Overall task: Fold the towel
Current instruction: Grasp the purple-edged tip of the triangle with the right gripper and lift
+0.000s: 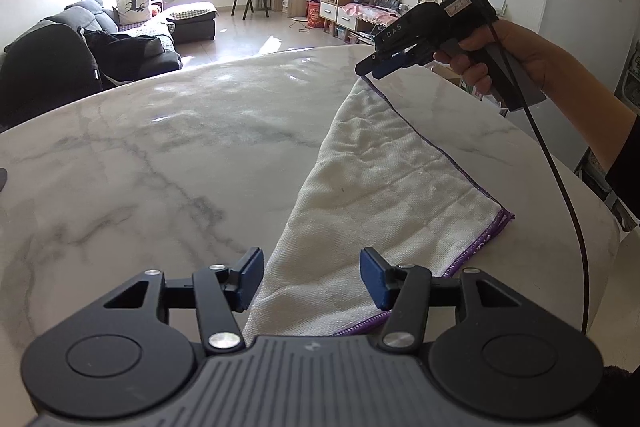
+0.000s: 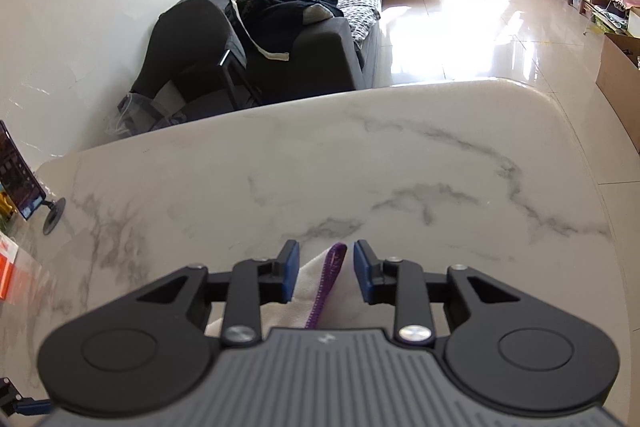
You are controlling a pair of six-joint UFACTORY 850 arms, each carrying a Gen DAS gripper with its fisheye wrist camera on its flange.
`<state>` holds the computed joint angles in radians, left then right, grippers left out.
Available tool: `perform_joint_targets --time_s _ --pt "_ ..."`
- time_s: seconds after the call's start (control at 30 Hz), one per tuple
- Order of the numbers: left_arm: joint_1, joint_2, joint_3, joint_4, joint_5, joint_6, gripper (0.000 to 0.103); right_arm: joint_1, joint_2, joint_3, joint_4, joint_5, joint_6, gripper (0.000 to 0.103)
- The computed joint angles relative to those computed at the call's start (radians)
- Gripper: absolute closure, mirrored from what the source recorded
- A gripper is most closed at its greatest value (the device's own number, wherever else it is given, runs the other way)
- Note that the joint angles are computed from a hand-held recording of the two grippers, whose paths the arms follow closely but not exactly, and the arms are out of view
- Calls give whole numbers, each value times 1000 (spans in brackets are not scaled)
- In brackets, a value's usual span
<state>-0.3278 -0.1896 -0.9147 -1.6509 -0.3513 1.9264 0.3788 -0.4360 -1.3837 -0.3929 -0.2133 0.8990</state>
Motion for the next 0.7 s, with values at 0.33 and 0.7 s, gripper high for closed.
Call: perform_joint_targets --time_s 0.33,0.7 --pt "-13 -17 -28 61 28 -80 48 -10 -32 -25 176 -1 -159 96" --pt "-81 -139 -205 93 7 -66 48 47 75 45 -126 42 93 96"
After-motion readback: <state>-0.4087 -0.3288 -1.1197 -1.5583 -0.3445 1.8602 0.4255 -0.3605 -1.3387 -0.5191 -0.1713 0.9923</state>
